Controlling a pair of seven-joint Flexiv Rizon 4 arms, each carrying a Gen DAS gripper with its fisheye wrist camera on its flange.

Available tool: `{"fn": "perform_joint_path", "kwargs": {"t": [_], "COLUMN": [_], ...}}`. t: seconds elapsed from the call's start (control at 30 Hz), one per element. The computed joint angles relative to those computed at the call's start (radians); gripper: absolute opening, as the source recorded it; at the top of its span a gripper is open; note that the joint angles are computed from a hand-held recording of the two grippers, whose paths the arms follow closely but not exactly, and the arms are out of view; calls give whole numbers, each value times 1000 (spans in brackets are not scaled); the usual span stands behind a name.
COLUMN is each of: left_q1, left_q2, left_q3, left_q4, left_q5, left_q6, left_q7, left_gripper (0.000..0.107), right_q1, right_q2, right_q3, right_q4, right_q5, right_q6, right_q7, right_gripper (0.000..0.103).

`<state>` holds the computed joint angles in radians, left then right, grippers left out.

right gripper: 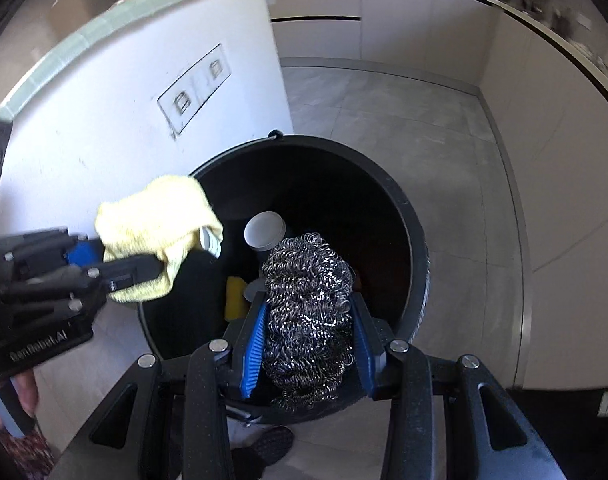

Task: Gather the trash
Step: 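Carry the yellow cloth and scrubber over the bin and open both tools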

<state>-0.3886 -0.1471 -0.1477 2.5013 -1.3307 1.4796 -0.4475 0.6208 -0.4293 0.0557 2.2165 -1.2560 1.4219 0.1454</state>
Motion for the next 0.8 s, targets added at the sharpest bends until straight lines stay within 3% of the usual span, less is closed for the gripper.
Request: {"fn": "perform_joint_path", "kwargs": {"t": [0.17,0.2,0.23,0.27,0.3,0.37,0.47,0.5,0.7,0.77,0.8], "left_q1": [11,8,3,-30,-60,-67,-81,-73,-56,-35,-23], "left_q2": [2,-4,-19,-47,-58,-41,-27,-17,18,11,17], "left_q3": [2,-4,-14,0,5,-5,24,34,7,17,5], "left_q4": [-21,-31,-40,-43,-44,-48,-27,-9,30,34,38], "left_q5": [-22,-71,-103,-76,-114,-237,-176,-103,-32,79,81], "left_q6": [-67,-83,-65,18,101,110,129,122,157,152,151], "left_q7": [-15,12,27,-22,-28,30,-15,-67,-128,-203,-203], "left_gripper": [33,48,64,90,94,95,95,95,99,102,102], "right_q1": [-16,-18,-12,-10,-6,-3,-20,-26,-48,-40,-41], "right_q2": [-29,-41,-56,-64,-63,-49,4,15,48,64,75], "right_q3": [-20,-29,-55,-50,-17,-30,-31,-12,61,73,76], "right_q4": [-16,-23,-36,-41,-37,-23,13,23,50,55,65], "right_q5": [-43,-65,-126,-120,-50,-80,-176,-151,-13,40,56], "right_q6": [60,89,123,104,20,18,-14,-46,-124,-170,-169], "right_q7": [-61,-63,-43,-69,-128,-109,-4,-9,20,24,36], "right_gripper": [42,44,55,72,103,103,103,103,103,103,103]}}
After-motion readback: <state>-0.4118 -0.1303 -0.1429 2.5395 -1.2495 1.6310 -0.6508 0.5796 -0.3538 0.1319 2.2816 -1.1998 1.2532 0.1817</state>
